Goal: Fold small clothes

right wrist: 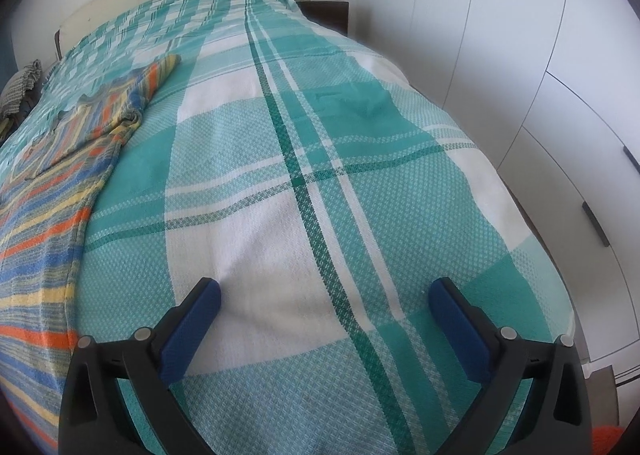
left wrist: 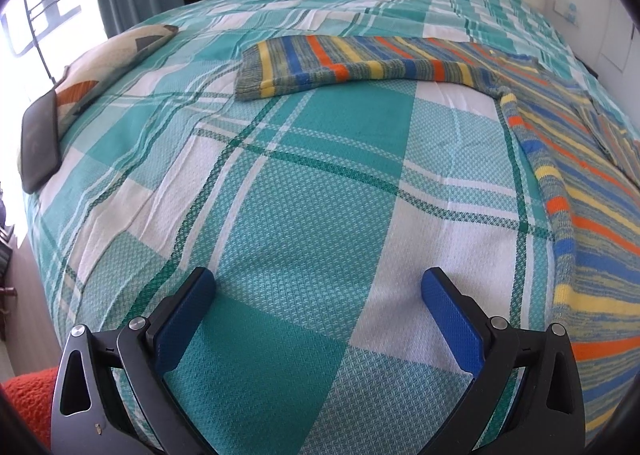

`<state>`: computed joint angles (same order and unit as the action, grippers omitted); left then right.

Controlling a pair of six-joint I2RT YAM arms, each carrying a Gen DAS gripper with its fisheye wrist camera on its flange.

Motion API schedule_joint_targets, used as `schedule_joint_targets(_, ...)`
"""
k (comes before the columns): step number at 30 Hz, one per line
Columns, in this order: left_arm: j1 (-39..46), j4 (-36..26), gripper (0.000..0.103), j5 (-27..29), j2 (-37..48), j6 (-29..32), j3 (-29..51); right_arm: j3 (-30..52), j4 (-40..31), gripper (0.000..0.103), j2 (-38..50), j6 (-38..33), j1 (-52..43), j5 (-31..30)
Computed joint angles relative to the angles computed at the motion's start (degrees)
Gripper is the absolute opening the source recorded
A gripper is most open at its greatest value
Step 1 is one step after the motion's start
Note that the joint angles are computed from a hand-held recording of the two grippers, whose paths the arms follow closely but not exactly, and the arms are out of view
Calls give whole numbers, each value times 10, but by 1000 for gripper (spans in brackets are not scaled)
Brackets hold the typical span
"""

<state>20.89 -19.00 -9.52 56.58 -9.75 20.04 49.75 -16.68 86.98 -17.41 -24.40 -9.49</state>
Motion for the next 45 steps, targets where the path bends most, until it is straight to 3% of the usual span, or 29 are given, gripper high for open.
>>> schedule_joint_targets(35, -2, -3, 102, 0, -1, -2, 1, -3, 3, 103, -1, 2, 3, 3)
schedule_joint_targets(38, 7, -60, 102, 12, 2, -7, 32, -3, 4, 103, -1, 2, 3, 4)
schedule_joint_targets(40, 56, -120, 101, 66, -21, -10, 63, -4, 4, 103, -2, 2, 4, 4)
schedule_joint_targets(42, 177, -149, 101, 196, -40, 14, 93, -4, 4, 103, -2, 2, 4, 4)
schedule_joint_targets(45, 335, -158, 102, 350, 59, 38, 177, -4, 5, 103, -2, 2, 4, 5)
